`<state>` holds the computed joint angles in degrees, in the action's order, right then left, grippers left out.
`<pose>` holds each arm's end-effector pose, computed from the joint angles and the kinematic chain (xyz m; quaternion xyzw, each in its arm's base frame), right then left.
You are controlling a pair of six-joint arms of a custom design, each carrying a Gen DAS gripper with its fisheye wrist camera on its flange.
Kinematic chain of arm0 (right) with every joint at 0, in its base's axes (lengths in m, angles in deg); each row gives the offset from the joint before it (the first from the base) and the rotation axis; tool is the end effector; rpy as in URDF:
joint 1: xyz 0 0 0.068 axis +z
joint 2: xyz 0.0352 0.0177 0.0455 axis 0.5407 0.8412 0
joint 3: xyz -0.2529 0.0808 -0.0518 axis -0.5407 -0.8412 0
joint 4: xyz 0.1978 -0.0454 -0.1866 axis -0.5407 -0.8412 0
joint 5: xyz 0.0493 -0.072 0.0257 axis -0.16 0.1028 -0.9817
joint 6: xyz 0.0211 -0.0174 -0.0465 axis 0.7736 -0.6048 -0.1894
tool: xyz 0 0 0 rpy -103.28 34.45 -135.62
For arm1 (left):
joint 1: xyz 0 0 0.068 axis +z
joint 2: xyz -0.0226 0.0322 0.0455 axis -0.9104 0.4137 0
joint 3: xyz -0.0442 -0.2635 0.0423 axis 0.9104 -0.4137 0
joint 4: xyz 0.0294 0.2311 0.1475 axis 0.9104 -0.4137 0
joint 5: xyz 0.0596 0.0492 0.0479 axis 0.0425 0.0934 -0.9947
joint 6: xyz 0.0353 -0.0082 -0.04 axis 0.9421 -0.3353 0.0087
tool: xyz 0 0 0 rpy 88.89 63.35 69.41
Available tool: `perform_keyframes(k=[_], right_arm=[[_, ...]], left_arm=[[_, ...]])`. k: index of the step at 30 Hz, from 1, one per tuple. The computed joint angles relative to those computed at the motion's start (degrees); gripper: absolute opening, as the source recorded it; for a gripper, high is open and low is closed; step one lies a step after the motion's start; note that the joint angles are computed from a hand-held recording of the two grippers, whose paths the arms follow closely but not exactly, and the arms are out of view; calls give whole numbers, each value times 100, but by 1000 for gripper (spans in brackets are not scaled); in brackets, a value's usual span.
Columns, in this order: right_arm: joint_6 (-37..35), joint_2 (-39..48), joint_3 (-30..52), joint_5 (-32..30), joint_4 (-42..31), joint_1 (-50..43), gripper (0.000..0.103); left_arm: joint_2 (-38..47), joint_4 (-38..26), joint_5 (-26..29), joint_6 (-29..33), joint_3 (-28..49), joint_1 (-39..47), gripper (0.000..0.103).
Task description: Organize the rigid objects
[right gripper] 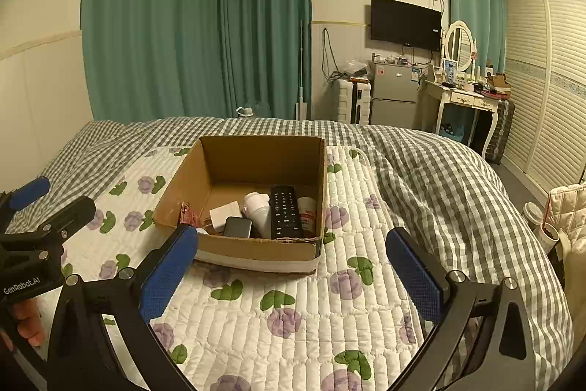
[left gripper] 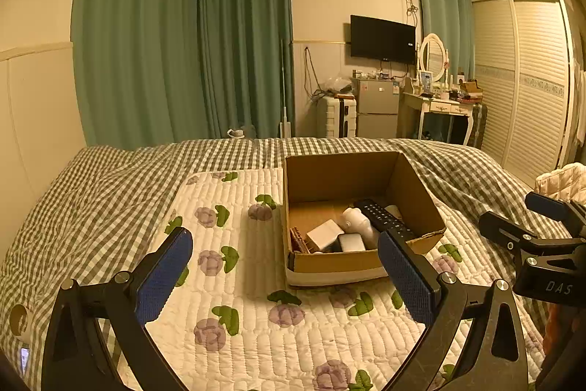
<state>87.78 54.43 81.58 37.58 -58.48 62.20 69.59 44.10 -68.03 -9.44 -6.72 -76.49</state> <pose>0.1494 0.0566 0.1456 0.1807 0.8452 -0.0857 0.4957 0.2557 -0.0600 0.1410 0.2392 0.8091 -0.1245 0.5221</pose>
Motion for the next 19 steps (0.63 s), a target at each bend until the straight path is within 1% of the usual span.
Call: perform_keyframes(k=[12,19], right_arm=[[-7,-44,-51,-113,-37,-52,103],[-58,86,-41,-86,106,-40,103]], left_arm=[[10,-25,-33,16,13,-14,103],[38,-4,46,56,-14,-6,103]])
